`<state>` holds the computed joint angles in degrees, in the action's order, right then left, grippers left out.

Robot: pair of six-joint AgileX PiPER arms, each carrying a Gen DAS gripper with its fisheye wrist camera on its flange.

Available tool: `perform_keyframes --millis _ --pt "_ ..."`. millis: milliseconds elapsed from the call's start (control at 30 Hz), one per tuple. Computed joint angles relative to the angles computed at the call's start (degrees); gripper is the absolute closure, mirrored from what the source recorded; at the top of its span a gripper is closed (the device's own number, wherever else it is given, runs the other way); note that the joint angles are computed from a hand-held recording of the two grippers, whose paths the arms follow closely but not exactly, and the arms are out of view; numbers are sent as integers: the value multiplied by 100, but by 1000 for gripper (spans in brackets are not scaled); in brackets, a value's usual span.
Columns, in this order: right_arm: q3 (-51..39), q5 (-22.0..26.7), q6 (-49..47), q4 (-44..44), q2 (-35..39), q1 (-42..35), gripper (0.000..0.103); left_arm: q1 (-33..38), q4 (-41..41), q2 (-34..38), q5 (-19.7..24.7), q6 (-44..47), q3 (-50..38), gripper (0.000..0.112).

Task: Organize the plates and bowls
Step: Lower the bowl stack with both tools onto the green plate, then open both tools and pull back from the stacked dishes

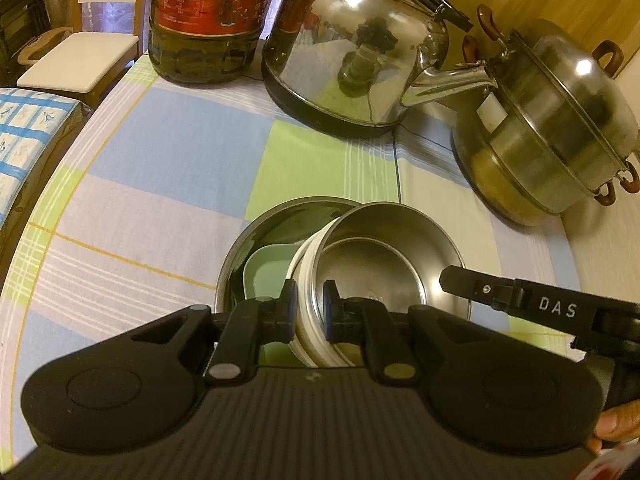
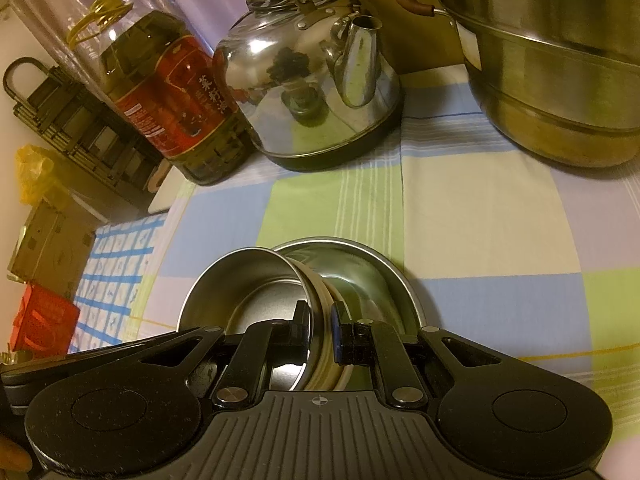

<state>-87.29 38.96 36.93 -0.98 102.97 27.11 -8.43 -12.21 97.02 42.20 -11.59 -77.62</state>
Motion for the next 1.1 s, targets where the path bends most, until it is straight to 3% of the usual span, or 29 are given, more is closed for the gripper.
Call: perform_keyframes --millis 167,333,567,700,767,900,1100 --pt "107 -101 343 -271 -78 92 90 24 87 -154 -51 70 52 99" --pt "267 -186 903 -745 -279 242 73 106 43 -361 -71 323 156 96" --pt "617 -227 1740 -1419 -619 571 68 157 44 -805 -98 675 461 92" --pt "1019 -317 2492 -2019 -946 897 50 75 261 -1220 -208 806 796 92" --pt "1268 -306 3133 -2638 -1144 1177 47 20 367 -1442 -286 866 986 90" --pt "1674 10 4338 -3754 -1498 1816 45 -79 432 -1980 -390 1147 1429 89" --pt "1686 1076 5012 -4094 -1675 2696 45 -287 524 -2803 -176 1157 1949 88"
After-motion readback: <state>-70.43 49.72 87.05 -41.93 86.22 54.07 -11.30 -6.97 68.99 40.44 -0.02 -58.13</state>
